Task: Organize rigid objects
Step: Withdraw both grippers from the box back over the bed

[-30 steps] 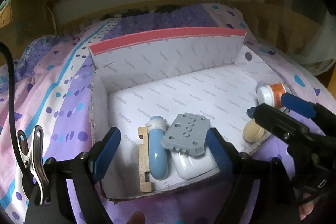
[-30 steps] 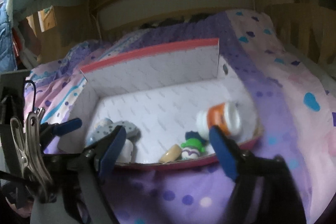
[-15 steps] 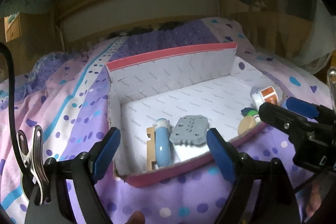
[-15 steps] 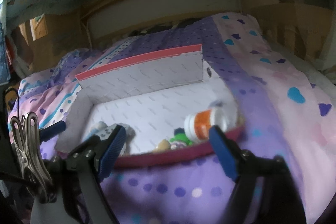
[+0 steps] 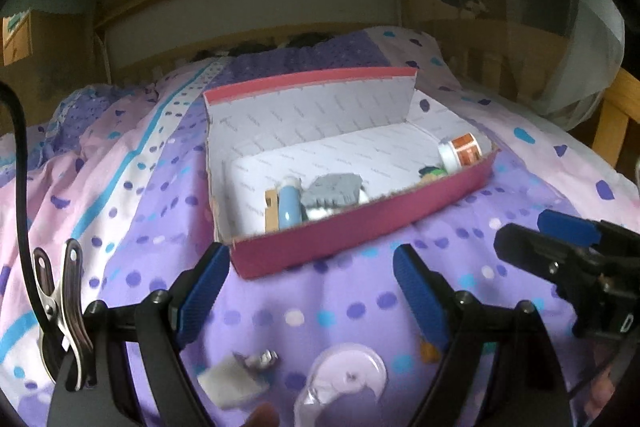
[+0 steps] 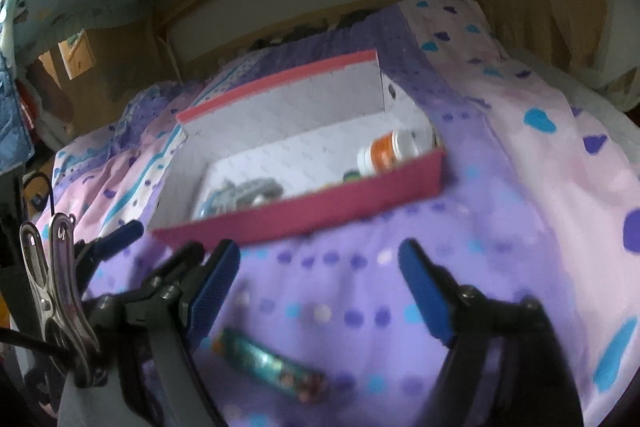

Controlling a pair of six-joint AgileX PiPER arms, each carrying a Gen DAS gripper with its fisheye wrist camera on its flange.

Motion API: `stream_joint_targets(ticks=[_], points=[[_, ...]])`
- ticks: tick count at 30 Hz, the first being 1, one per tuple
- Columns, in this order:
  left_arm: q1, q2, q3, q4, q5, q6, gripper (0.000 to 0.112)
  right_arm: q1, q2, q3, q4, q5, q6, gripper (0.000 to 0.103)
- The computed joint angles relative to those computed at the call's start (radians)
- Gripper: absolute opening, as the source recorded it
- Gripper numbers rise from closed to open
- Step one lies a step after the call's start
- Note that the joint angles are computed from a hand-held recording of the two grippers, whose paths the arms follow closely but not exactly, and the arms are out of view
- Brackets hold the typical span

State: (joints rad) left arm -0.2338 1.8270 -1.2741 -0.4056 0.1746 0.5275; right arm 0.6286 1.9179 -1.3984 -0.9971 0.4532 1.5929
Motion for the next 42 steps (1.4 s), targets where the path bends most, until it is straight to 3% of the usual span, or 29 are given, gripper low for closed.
stream_joint_targets(ticks=[6,11,24,27,30,35,38,42], points=[[0.024,-0.055,0.072,-0.018,0.040,-0.043,0.087,0.042,-0.058,0.081,-0.056,0.024,0.087,0.083],[0.072,-0.107,0.131,-0.142,0.076,0.032,0.087,0.066,-0.090,0.132,-0.105,0.041,0.158,0.083],[0.105,-0.142,0.182,-0.133,0.101,0.023,0.088,0.097,-0.129,0.187,-0.130,0.053,0.199,0.083],[0.096,-0.124,0.164,-0.027,0.124,-0.084,0.088,0.089,-0.119,0.176,-0.077,0.043,0.146,0.083],[0.103,-0.101,0.145,-0.013,0.173,-0.094,0.088,0.075,-0.111,0.162,0.007,0.038,0.076,0.083],[0.156,-0.144,0.201,-0.240,0.195,0.119,0.088,0.041,-0.108,0.168,0.109,-0.015,0.000,0.083],[0.234,-0.165,0.226,-0.428,0.284,0.278,0.088,0.027,-0.115,0.180,0.144,-0.053,-0.030,0.083],[0.332,-0.182,0.258,-0.626,0.407,0.453,0.088,-0.002,-0.107,0.171,0.313,-0.126,-0.222,0.083]])
